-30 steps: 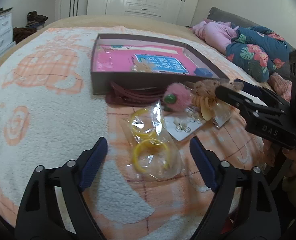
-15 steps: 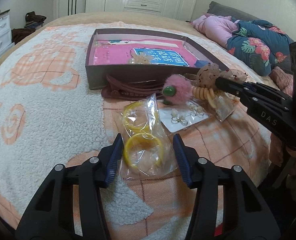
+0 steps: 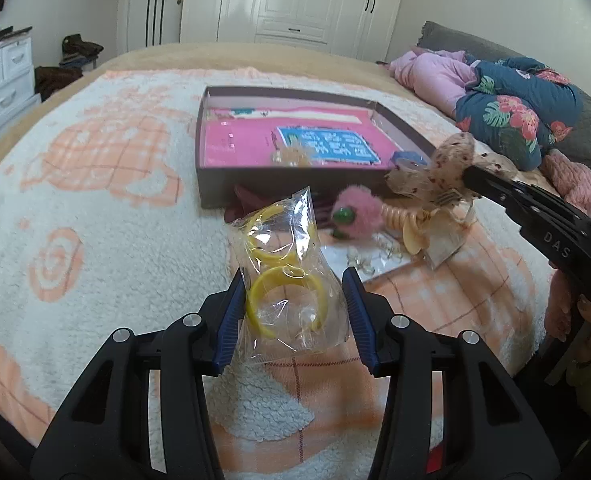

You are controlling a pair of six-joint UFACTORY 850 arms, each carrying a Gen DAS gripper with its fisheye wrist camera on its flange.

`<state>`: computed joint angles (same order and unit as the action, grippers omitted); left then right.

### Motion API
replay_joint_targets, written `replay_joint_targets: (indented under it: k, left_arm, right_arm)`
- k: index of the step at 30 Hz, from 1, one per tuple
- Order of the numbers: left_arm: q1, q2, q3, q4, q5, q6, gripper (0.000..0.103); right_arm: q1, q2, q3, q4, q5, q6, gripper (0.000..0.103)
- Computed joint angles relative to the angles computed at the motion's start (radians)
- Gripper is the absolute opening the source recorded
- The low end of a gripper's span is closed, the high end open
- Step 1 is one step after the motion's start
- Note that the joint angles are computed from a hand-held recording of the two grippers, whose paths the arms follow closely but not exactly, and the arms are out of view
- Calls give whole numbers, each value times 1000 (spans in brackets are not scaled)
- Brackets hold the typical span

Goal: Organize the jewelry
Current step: 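Grasp the beige butterfly hair clip with the right tool while the left tool grasps the yellow hair-tie bag, then carry both items over the pink tray and open both tools to drop them inside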

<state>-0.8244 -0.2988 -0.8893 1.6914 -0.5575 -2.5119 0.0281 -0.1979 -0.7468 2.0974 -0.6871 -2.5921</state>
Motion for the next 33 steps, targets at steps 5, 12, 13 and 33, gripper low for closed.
replay_joint_targets:
  k: [5, 12, 13, 33]
  left_arm:
    - [-7, 5, -11, -23, -22, 34, 39]
    - [-7, -1, -48, -37, -35, 79, 39]
    - [-6, -2, -53, -37, -36, 85, 39]
    - [43, -93, -205, -10, 10, 174, 39]
  right_arm:
    - [-25, 23, 15, 9, -25, -7, 11]
    - [-47, 40, 25, 23, -53, -19, 11]
    - [-49, 42, 26, 28, -57, -21, 11]
    - [-79, 24, -7, 100, -76, -3, 11]
